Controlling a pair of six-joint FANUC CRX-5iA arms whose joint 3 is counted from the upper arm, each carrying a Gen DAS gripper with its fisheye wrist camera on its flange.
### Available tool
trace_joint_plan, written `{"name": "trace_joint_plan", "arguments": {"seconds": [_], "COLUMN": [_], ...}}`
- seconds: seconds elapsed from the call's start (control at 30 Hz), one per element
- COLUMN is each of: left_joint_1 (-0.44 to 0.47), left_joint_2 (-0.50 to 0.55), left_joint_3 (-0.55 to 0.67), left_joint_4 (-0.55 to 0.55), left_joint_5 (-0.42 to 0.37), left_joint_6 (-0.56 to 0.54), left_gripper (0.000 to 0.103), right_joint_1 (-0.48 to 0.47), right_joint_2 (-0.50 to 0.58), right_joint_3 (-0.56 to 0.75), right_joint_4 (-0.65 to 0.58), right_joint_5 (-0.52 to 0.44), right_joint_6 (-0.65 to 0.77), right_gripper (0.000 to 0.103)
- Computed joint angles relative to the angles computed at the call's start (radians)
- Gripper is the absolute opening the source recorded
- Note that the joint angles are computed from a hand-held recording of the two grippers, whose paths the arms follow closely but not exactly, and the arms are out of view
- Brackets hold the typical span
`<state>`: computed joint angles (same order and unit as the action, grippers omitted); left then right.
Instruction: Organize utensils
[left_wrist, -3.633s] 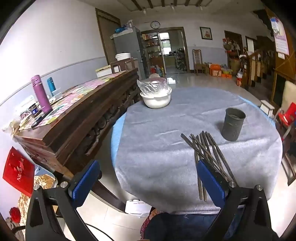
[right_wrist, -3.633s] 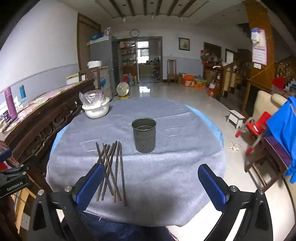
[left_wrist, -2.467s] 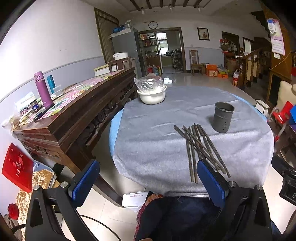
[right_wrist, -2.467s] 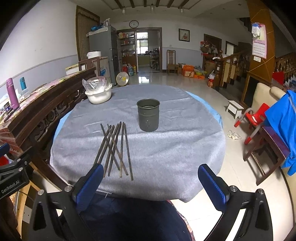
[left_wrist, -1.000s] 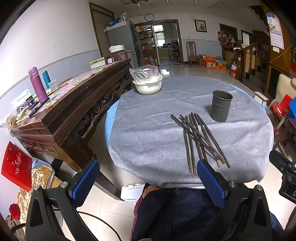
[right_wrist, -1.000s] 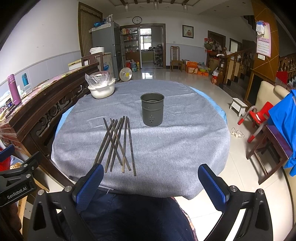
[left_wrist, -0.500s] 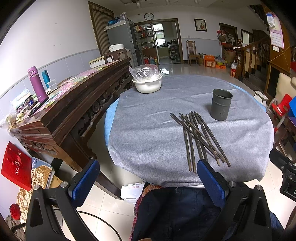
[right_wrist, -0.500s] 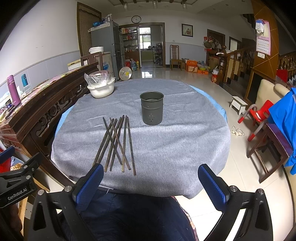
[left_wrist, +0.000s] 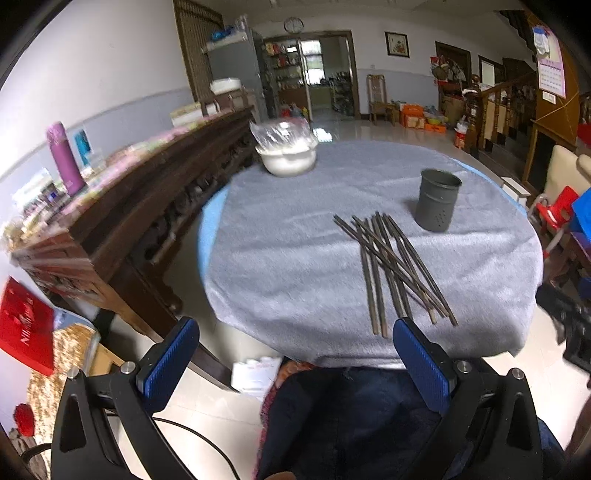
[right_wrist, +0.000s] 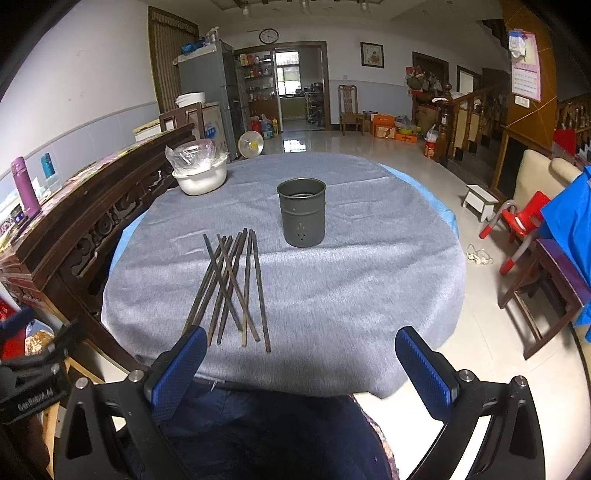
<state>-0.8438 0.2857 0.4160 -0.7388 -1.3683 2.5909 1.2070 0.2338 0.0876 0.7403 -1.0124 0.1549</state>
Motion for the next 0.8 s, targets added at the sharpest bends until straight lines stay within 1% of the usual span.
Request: {"name": "trace_joint_plan", "arguments": {"seconds": [0.1,0.13,0.2,0.27,0.3,0.4,0.43,0.47,0.5,0.57,0.6,0.63,0.7,0.8], "left_joint_1": [0.064,0.093,0.132,0.158,0.169,0.19,0.204,0.216,0.236,0.28,0.301,0.314,0.344,0.397], "left_joint_2": [-0.015,-0.022,-0.03,-0.037,-0.04,-0.046,-0.044,-0.039,-0.034,-0.024,-0.005,0.018,0.057,0.109], "left_joint_3": [-0.052,-0.08,-0.121,-0.158,-0.171,-0.183,-0.183,-0.18,-0.18,-0.18,-0.162,-0.139,-0.097,-0.054], "left_joint_4": [0.124,0.186,0.274,0.338,0.357,0.357,0.359,0.36,0.374,0.421,0.44,0.444,0.47,0.558], "left_joint_5": [0.085,0.122,0.169,0.215,0.227,0.233,0.233,0.231,0.24,0.263,0.261,0.255,0.25,0.287], "left_joint_6": [-0.042,-0.061,-0.085,-0.102,-0.102,-0.062,-0.042,-0.028,-0.018,-0.039,-0.066,-0.089,-0.129,-0.2], "left_gripper": [0.103,0.103,0.103,0.103,0.103,0.103,0.103,0.103,0.099,0.088,0.077,0.072,0.07,0.07], "right_joint_1": [-0.034,-0.055,-0.088,-0.122,-0.143,-0.182,-0.197,-0.208,-0.218,-0.239,-0.252,-0.269,-0.289,-0.305], "right_joint_2": [0.016,0.024,0.041,0.067,0.09,0.159,0.188,0.218,0.25,0.308,0.338,0.366,0.406,0.455], "right_joint_3": [0.014,0.03,0.065,0.103,0.14,0.24,0.283,0.324,0.373,0.462,0.508,0.552,0.605,0.675], "right_joint_4": [-0.019,-0.062,-0.145,-0.224,-0.29,-0.416,-0.463,-0.495,-0.527,-0.595,-0.636,-0.689,-0.742,-0.79], "right_joint_5": [0.047,0.084,0.134,0.185,0.204,0.202,0.2,0.19,0.166,0.117,0.092,0.076,0.057,0.03], "right_joint_6": [0.048,0.096,0.173,0.251,0.311,0.418,0.459,0.493,0.528,0.588,0.617,0.643,0.662,0.691], "right_gripper": [0.103,0.103,0.103,0.103,0.103,0.102,0.098,0.088,0.079,0.041,0.036,0.036,0.036,0.036]}}
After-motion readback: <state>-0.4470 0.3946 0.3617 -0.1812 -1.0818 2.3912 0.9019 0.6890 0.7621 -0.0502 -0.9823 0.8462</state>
